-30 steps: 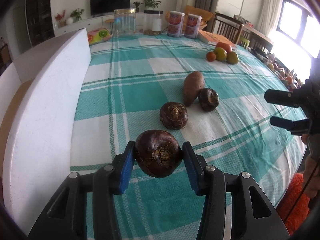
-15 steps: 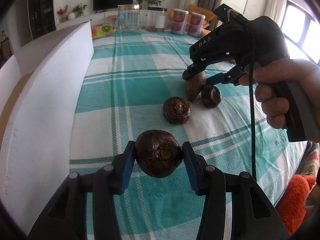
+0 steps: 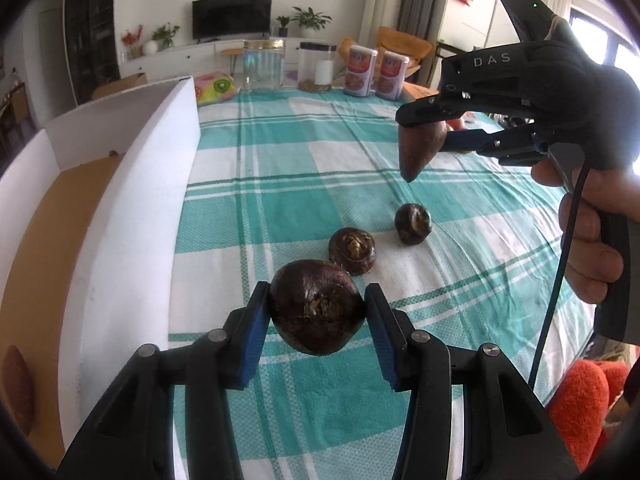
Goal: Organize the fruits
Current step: 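Hold the water chestnut in the left tool while the right tool grasps the second sweet potato, then lower both held items into the white box and open both tools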
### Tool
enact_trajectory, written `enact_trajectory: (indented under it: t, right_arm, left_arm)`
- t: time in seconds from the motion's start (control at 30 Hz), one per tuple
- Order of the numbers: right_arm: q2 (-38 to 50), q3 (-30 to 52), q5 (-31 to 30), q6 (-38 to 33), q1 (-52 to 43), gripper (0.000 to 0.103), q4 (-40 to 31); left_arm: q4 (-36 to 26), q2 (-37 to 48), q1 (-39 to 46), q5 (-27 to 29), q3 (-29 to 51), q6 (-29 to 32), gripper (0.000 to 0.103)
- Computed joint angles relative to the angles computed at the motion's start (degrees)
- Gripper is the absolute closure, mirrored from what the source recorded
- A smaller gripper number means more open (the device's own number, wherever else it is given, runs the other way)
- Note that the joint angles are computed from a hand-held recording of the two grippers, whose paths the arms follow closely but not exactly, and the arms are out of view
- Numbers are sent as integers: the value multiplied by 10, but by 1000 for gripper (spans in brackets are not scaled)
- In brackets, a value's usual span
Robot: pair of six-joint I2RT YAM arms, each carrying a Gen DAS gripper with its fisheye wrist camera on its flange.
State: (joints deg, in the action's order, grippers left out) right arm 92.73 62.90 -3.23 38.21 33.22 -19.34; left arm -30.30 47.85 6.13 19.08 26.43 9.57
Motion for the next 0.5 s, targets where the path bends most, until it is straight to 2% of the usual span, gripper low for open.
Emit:
enact_trajectory:
  t: [0.07,0.13,0.17,0.23,0.3,0.33,0.4,0.5]
  right_arm:
    - [0,6,31,-4,28,58,-14]
    - [-6,14,36,0,54,58,-20]
    - [-8,22,30,5,68,58,-18]
    - [-4,55,19,13,105,58,-18]
    - [19,106,9,15,149,58,-17]
    - [37,135,3,17,172,58,-16]
    - [86,200,-18,17,210,58,-18]
    - [176,297,-50,20,252,57,-33]
  left_arm:
    - [-90,7,74,105,38,44,54]
    - [-228,41,188,223,97,148,54]
    - [-308,60,249,266,131,220,54]
    - [-451,110,373,314,200,378,54]
    - [-527,155,483,328,261,487,54]
    - [-541,179,529,331,288,514,54]
    - [-513,216,590,329,325,512,54]
    - [-361,239,627,284,315,416,54]
